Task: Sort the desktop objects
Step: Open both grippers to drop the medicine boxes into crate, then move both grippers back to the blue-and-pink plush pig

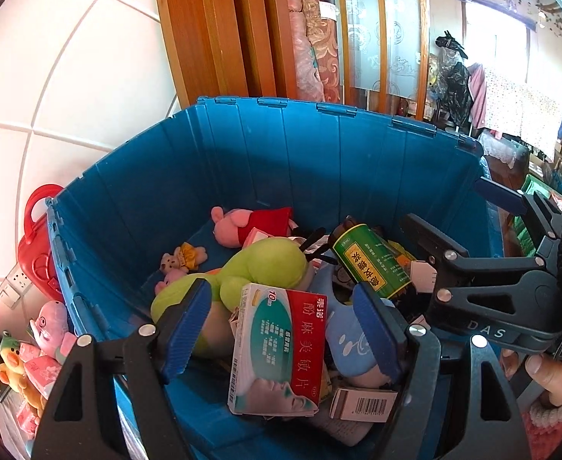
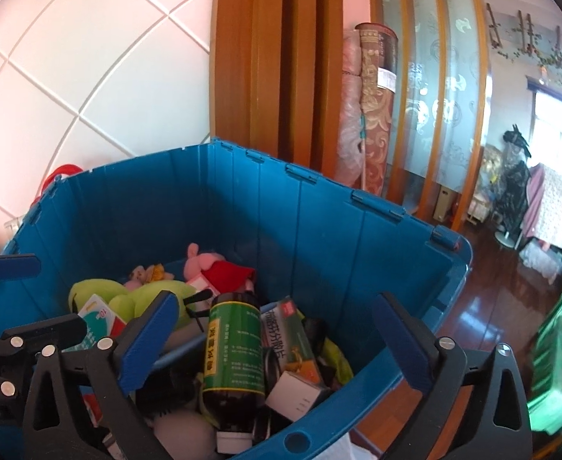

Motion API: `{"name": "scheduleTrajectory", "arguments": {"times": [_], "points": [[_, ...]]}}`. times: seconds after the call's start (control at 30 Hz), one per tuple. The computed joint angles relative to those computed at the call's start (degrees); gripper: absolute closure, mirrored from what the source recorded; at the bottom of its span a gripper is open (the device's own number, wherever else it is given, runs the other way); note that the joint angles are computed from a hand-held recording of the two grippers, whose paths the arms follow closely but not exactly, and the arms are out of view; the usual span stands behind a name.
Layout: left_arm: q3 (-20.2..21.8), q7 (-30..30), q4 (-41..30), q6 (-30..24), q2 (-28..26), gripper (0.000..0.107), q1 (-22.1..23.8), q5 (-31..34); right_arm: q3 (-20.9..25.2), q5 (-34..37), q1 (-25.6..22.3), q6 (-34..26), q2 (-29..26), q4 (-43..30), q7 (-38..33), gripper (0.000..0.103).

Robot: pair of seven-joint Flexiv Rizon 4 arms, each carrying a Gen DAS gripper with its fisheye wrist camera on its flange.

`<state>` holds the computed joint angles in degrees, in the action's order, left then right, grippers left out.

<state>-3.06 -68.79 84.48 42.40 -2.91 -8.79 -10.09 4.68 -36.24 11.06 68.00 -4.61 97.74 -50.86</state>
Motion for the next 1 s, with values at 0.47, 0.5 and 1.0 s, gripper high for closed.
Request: {"name": "scheduleTrajectory", "arguments": {"times": [0.47,0.5,1.0], "points": [[1.4,-0.5,8.7,7.9,6.0,0.030,0.1,-7.4,0.8,-1.5,-0.9,0.7,3.4,2.7,2.3,0.000],[1.6,-0.3,9.7,8.5,7.0,0.029,0.0,-7.4,1.0,-2.3,-1.1,0.9,4.2,3.4,2.9,0.000],[6.4,3.5,21.9,9.2,20.0,0.027,1.5,-9.4,6.6,-4.9,-0.2,0.1,10.6,8.8,5.7,0.000]]}}
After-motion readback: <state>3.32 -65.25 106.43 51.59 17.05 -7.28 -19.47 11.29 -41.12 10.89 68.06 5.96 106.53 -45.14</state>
